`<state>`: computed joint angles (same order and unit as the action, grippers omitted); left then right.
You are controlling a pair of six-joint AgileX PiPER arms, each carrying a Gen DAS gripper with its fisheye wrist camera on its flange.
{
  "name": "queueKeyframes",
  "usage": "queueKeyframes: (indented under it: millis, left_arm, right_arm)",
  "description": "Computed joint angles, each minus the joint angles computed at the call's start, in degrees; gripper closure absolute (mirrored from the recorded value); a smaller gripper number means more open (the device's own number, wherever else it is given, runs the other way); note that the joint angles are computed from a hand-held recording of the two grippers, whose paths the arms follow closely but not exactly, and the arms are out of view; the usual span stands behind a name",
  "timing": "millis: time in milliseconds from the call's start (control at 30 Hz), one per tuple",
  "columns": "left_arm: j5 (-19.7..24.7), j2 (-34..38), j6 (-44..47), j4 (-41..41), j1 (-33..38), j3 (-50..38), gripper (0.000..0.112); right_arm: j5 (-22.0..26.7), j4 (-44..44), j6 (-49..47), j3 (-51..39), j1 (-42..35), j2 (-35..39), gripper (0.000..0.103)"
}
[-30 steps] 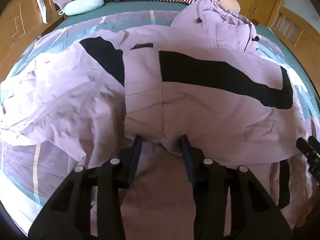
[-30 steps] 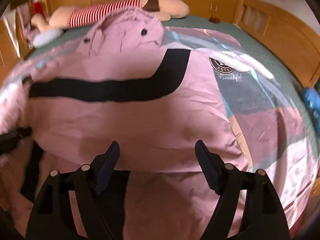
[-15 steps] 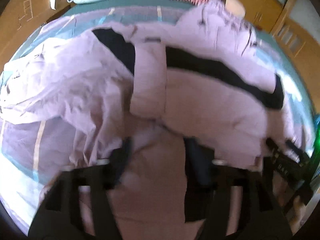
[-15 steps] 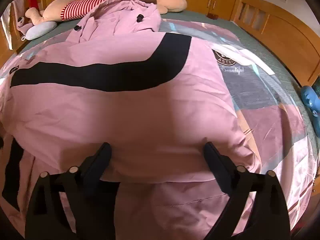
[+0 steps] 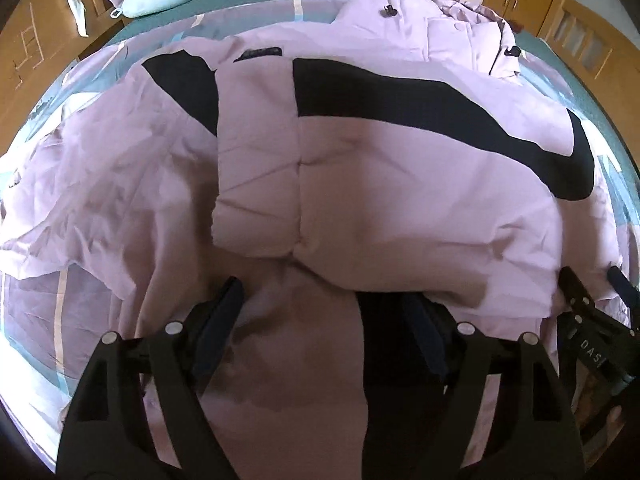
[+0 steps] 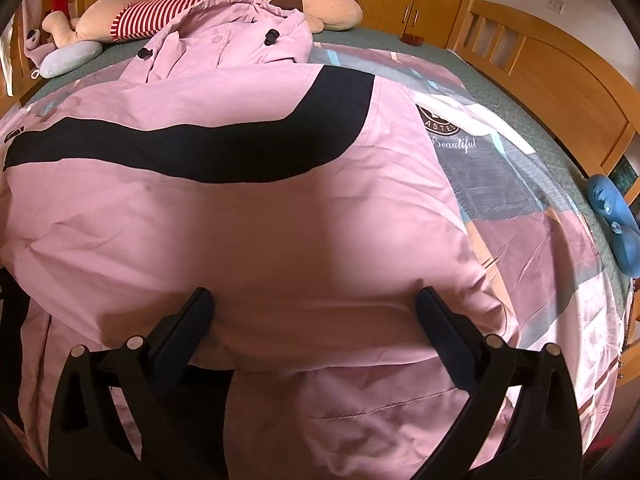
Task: Fold large clothes
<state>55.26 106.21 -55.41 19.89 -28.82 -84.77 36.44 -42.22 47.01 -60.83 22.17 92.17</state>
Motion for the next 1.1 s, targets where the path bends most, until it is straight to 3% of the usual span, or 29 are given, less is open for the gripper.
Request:
queueKeyframes:
  millis: [67,200,400,567,733,867,1000,1100]
  left_arm:
    - [0.1,0.3,-0.7,1.1,-0.5,-0.1,0.032]
    - [0.9,1.0,-1.7,2.7,-1.3,-0.7,0.033]
    - [0.1,0.5,-2.7,3.4,-1.6,0.0,0.041]
    - [-1.1,-0.2,-2.8,3.2,-1.6,0.9,0.053]
    - [-1.4,-1.3,-1.5,0.3,-0.8,0.9,0.059]
    - [2.6,-3.7,1.8,-4.4,1.2,-0.6,0.026]
    - [4.6,-11.8,-2.5,2.0,2.3,2.9,0.014]
    - [8.3,-18.4,-1.7,3.9,7.5,5.9,0.012]
  right_arm:
    - [-0.2,0.2,0.3,0.2,0.1,-0.8,0.002]
    - [-8.8,-8.6,8.5,6.2,2.2,-8.9,0.002]
    - [-2.8,-3.1,-0.4,1.6,5.2,-1.5,0.002]
    - [-5.1,6.9,-8.0,0.7,1.8,-1.2,0.002]
    - [-4.7,5.7,-6.8,0.6,2.4,-0.9,0.002]
    - [-5.4,6.7,-7.7,1.6,1.8,-1.5,0.002]
    - [-5.5,6.7,-7.8,1.5,1.8,-1.5,0.002]
    - [-5.4,6.6,-7.6,1.5,1.8,-1.4,0.002]
